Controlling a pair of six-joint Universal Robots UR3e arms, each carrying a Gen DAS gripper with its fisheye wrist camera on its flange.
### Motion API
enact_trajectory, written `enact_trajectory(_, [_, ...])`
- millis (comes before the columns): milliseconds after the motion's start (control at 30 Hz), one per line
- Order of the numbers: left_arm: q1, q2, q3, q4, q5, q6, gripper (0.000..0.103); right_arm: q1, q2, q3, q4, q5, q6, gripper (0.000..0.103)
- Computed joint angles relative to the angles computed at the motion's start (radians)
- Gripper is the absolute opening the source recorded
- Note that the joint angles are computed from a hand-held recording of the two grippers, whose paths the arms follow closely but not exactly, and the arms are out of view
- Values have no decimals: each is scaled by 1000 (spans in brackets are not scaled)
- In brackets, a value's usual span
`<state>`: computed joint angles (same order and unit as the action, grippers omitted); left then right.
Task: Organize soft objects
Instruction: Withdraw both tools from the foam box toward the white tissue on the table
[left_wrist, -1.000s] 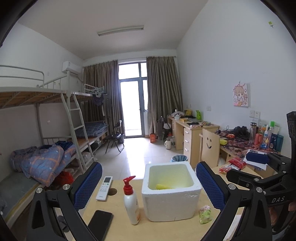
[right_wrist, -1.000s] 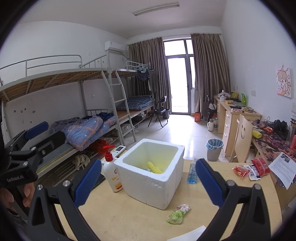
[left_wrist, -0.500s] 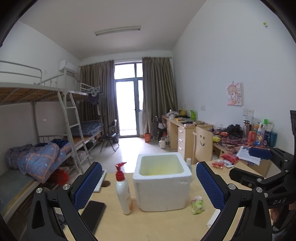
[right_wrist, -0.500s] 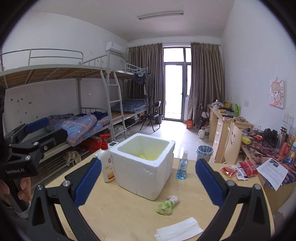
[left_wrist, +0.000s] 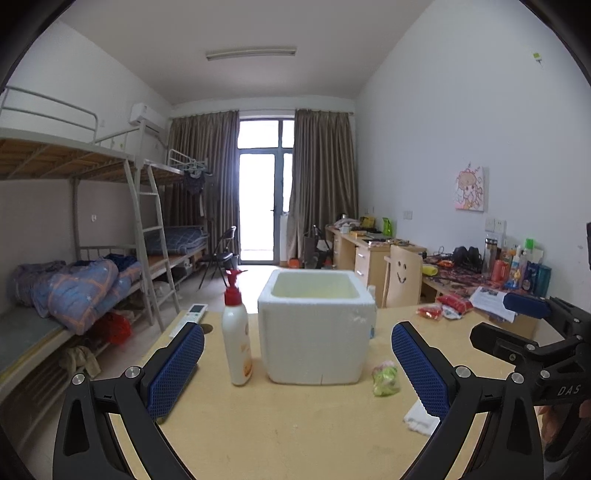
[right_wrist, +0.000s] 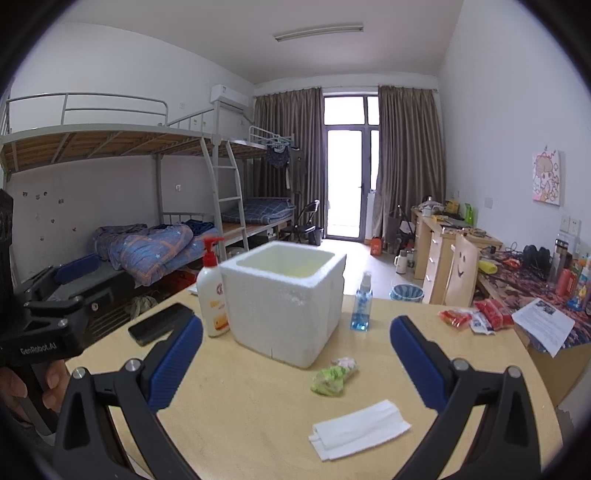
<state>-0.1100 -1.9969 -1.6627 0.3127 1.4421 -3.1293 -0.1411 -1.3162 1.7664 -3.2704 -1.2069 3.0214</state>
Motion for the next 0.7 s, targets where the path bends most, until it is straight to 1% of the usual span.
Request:
enact_trajectory(67, [-2,-4,-32,24,-2,-1,102,-9,-3,34,-21,1,1,103])
enact_trajectory(133, [7,-8,-77,66,-28,-4,102,-19,-9,79,-58,4,2,103])
enact_trajectory(267, [12,-30,-120,133,-25,-6,102,-23,-11,142,-110,1,-4,103])
enact_trajectory(333, [23,-32,-136,147,-50,-14,102,-9,-7,147,-114,-27,-15,103])
enact_trajectory(567, [13,-64,-157,202,-38,-21,102,-7,3,216,-169,-34,-22,103])
enact_trajectory(633, [12,-73,-156,212,-36,-20,102,-5,11,213,-168,-42,-19,103])
enact_trajectory(700, [19,-76,-150,197,-52,-19,102,-7,22,200,-155,-43,-12,103])
